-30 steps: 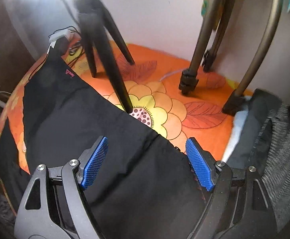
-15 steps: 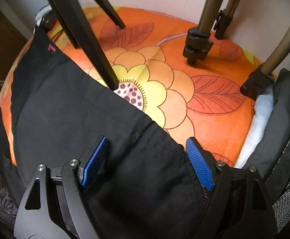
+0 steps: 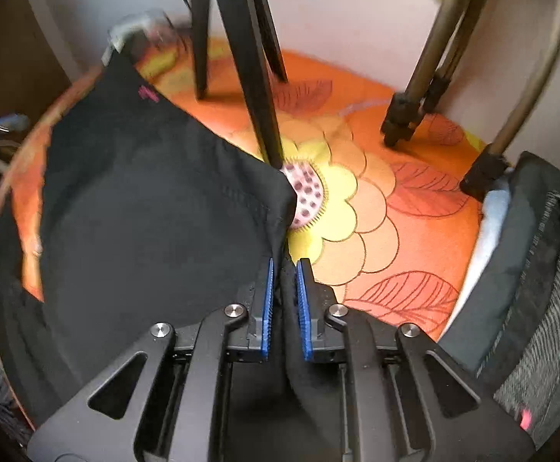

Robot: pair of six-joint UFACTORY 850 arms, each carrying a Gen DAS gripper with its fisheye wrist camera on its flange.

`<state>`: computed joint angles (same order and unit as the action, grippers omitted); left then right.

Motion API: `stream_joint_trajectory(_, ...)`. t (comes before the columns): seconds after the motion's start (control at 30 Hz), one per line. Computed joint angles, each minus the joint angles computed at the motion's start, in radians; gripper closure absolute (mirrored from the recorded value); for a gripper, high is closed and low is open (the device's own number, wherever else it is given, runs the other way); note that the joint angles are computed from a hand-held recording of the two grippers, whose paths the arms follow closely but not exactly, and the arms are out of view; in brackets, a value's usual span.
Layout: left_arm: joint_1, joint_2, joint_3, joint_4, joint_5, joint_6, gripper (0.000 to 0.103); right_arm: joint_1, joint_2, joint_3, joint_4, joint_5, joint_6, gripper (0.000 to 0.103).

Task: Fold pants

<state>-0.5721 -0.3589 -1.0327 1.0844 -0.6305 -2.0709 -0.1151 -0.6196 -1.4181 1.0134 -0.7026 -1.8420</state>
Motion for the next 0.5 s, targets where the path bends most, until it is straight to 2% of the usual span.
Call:
stream_joint_trajectory(0.13, 0.036, -0.025, -0.038, -0.008, 0.062, 0.009, 0.028, -0.056, 0.093, 0.113, 0.142, -0.081, -0.145, 0.093)
stream_joint_trajectory(0.3, 0.071, -0.052, -0.089, -0.004, 0.147, -0.016, 0.028, -0.112, 0.220, 0.295, 0.227, -0.163, -0.372, 0.093)
stream_joint_trajectory(0.5, 0.114, -0.083, -0.115, -0.010, 0.271, -0.074, 0.028, -0.134, 0.296, 0.424, 0.275, -0.160, -0.541, 0.093)
